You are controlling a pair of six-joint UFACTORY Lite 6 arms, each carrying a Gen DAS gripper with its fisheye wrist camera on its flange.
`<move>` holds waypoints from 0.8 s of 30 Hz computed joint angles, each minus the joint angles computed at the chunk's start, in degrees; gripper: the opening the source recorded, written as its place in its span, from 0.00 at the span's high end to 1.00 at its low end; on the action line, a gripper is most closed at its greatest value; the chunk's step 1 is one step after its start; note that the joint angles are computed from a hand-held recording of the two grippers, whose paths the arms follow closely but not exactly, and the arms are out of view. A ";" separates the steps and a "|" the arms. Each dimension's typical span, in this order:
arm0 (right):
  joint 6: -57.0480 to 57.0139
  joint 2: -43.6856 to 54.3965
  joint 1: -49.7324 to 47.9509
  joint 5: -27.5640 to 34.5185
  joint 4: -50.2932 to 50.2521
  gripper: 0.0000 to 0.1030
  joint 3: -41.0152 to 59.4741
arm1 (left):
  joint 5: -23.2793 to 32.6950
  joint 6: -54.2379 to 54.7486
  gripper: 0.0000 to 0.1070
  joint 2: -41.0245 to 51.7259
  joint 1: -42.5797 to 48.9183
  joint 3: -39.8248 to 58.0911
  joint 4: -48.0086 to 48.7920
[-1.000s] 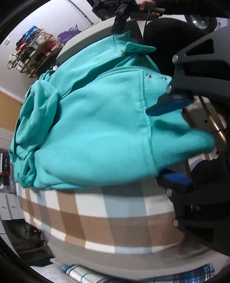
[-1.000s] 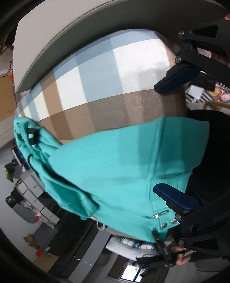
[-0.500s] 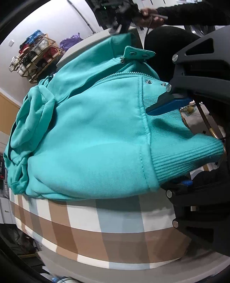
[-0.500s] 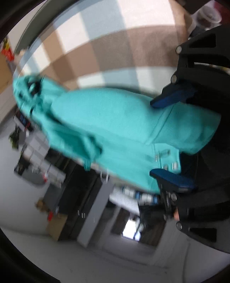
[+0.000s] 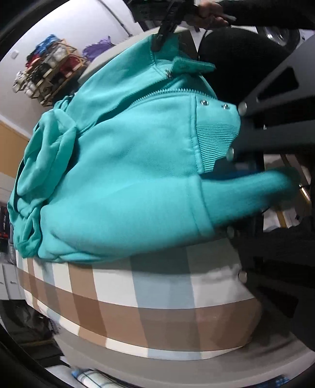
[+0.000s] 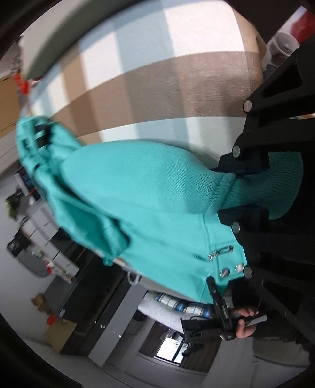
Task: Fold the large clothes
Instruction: 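Grasp the other ribbed cuff with the right tool while the left tool holds its cuff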
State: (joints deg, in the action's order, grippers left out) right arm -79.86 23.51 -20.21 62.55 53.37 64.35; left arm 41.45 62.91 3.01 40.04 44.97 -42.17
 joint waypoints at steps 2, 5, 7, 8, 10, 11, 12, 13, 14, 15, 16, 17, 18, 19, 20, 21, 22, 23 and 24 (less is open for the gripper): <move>-2.41 -3.37 -2.60 2.12 0.87 0.85 -2.19 | 1.12 -1.01 0.95 -1.14 1.42 -0.45 1.71; -1.84 -7.24 -3.41 4.49 2.91 0.85 -5.12 | 2.84 -0.98 0.97 -4.31 2.72 -2.14 3.37; -2.55 -13.11 -2.10 5.49 5.13 0.85 -9.64 | 4.19 -0.73 0.97 -6.46 3.57 -3.11 4.28; -3.00 -15.80 -2.72 7.13 5.39 0.85 -10.86 | 5.61 0.26 0.98 -8.15 4.56 -4.00 4.35; -2.16 -18.88 -4.19 10.42 5.73 0.85 -11.91 | 8.25 1.88 0.98 -10.82 5.85 -5.12 3.87; -2.00 -19.58 -5.64 12.66 5.75 0.85 -12.11 | 10.36 3.28 0.98 -12.98 7.48 -5.96 4.05; -2.14 -19.87 -7.21 14.38 5.61 0.85 -12.31 | 12.54 4.77 0.98 -15.30 9.31 -6.76 4.01; -1.87 -20.59 -8.71 16.13 5.27 0.85 -12.55 | 14.25 6.15 0.98 -16.67 10.76 -7.07 3.67; -1.96 -20.56 -10.80 18.53 4.75 0.85 -12.79 | 15.44 7.50 0.98 -18.34 11.72 -7.50 3.82; -2.42 -20.07 -12.76 20.64 4.25 0.85 -12.96 | 15.17 7.93 0.98 -19.24 11.52 -7.76 4.22; -3.24 -19.95 -14.18 21.46 3.83 0.85 -13.70 | 14.52 7.84 0.98 -18.71 10.95 -7.43 3.63; -3.77 -19.99 -14.79 21.23 3.43 0.85 -14.36 | 14.66 7.63 0.98 -16.89 10.50 -6.22 2.92; -3.96 -19.55 -14.75 20.18 3.11 0.85 -14.96 | 14.82 7.12 0.98 -14.98 9.80 -5.02 2.81; -3.52 -19.00 -14.32 19.57 3.13 0.85 -15.11 | 14.73 7.16 0.98 -13.76 9.51 -4.22 2.39; -2.82 -17.59 -13.87 19.15 3.23 0.85 -14.82 | 14.96 8.69 0.98 -12.94 10.50 -3.95 1.84; -2.51 -16.60 -14.27 19.54 2.91 0.85 -14.06 | 14.86 9.43 0.98 -12.13 10.66 -3.62 1.42; -2.63 -16.21 -14.67 19.77 3.21 0.85 -14.06 | 14.52 9.86 0.98 -11.52 10.82 -3.56 1.20; -3.24 -16.18 -15.57 20.09 3.45 0.85 -14.45 | 13.79 9.59 0.98 -11.38 9.83 -3.82 0.56; -4.17 -15.17 -16.60 20.34 3.24 0.85 -14.31 | 13.97 10.03 0.98 -10.93 10.00 -3.71 0.12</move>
State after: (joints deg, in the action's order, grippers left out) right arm -84.02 8.34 -36.81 82.89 56.60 50.04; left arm 55.42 72.94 -7.92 50.04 41.26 -42.04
